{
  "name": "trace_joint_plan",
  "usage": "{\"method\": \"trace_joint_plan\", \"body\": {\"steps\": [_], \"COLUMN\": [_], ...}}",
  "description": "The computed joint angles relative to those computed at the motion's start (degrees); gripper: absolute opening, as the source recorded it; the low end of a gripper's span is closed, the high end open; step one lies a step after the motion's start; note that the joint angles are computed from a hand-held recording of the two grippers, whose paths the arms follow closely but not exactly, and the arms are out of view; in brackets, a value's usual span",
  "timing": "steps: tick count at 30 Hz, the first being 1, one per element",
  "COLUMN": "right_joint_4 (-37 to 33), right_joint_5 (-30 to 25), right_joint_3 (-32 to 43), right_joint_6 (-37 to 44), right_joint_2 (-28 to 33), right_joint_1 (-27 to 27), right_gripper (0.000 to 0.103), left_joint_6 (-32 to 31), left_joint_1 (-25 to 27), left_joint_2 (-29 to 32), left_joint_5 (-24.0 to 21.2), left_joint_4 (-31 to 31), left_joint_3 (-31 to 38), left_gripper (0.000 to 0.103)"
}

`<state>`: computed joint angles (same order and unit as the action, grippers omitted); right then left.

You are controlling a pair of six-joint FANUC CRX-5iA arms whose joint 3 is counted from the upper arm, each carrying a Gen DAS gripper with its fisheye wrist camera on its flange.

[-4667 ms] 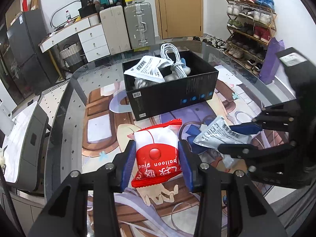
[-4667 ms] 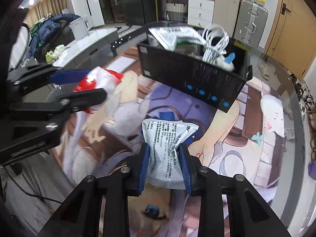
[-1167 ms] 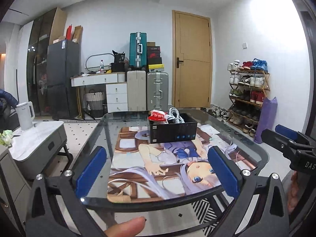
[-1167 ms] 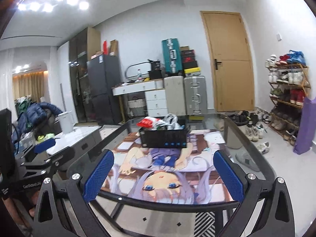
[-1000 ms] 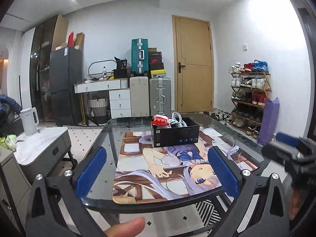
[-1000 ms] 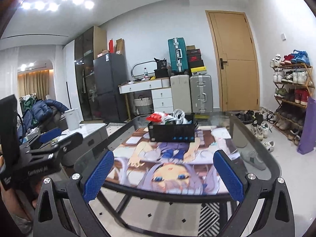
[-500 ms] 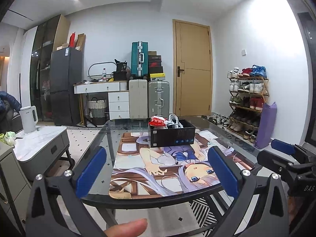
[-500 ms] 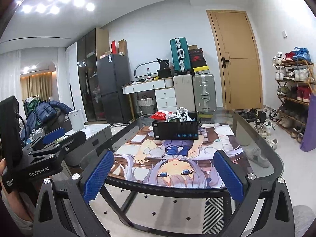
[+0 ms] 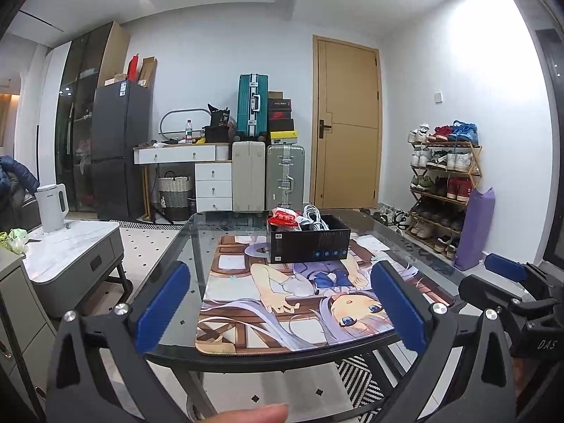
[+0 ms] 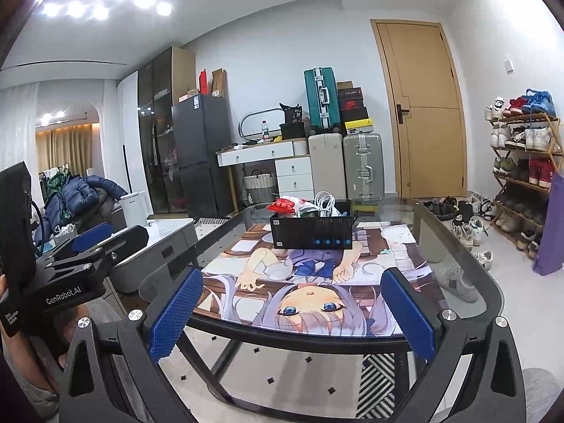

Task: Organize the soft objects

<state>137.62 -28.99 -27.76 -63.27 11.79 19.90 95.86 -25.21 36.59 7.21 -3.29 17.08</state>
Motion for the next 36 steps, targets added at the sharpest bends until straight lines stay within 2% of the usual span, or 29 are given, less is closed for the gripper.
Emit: {"method": "trace_joint_plan", "body": {"steps": [1, 3, 5, 8, 10, 12, 26, 36], "right_joint_4": [0.15, 0.15, -0.14, 0.16, -0.19, -0.34, -0.29, -0.11], "right_joint_5": [0.13, 0.29, 0.09, 0.27, 0.29, 0.18, 0.99, 1.40], "right_joint_3": [0.01, 0.06, -0.02, 0.02, 0.02, -0.07, 0.12, 0.08], "right_joint_6": [-0.09, -0.03, 0.28, 0.37, 0.53, 0.54, 0.23, 0.04], "right_joint_2": [-0.08, -0.01, 0.02, 0.09, 0.15, 0.16, 0.11, 0.02], "right_joint_1": [-0.05, -0.11, 0.02, 0.00, 0.09, 0.11, -0.12, -0.33], "right_gripper": [0.102, 0.102, 0.102, 0.102, 0.102, 0.102, 0.102, 0.102], "left_joint_6": [-0.59, 2.30, 0.36, 1.54, -2.26, -2.66, 2.92, 3.25], "left_joint_1": [0.01, 0.06, 0.04, 0.03, -0.05, -0.04, 0.08, 0.03], "left_joint_2": [-0.02, -0.03, 0.06, 0.05, 0.15, 0.16, 0.14, 0.08], "left_joint_5": [0.43, -0.73, -0.39, -0.83, -0.07, -0.08, -1.50, -2.24], "left_joint_4": [0.74, -1.98, -0.10, -1.28, 2.30, 2.54, -3.02, -3.41], "left_joint_3": [-0.30, 0.66, 0.27, 0.67, -0.21, -0.26, 1.21, 1.50], "left_gripper": [0.103, 0.103, 0.103, 0.103, 0.103, 0.103, 0.103, 0.103]}}
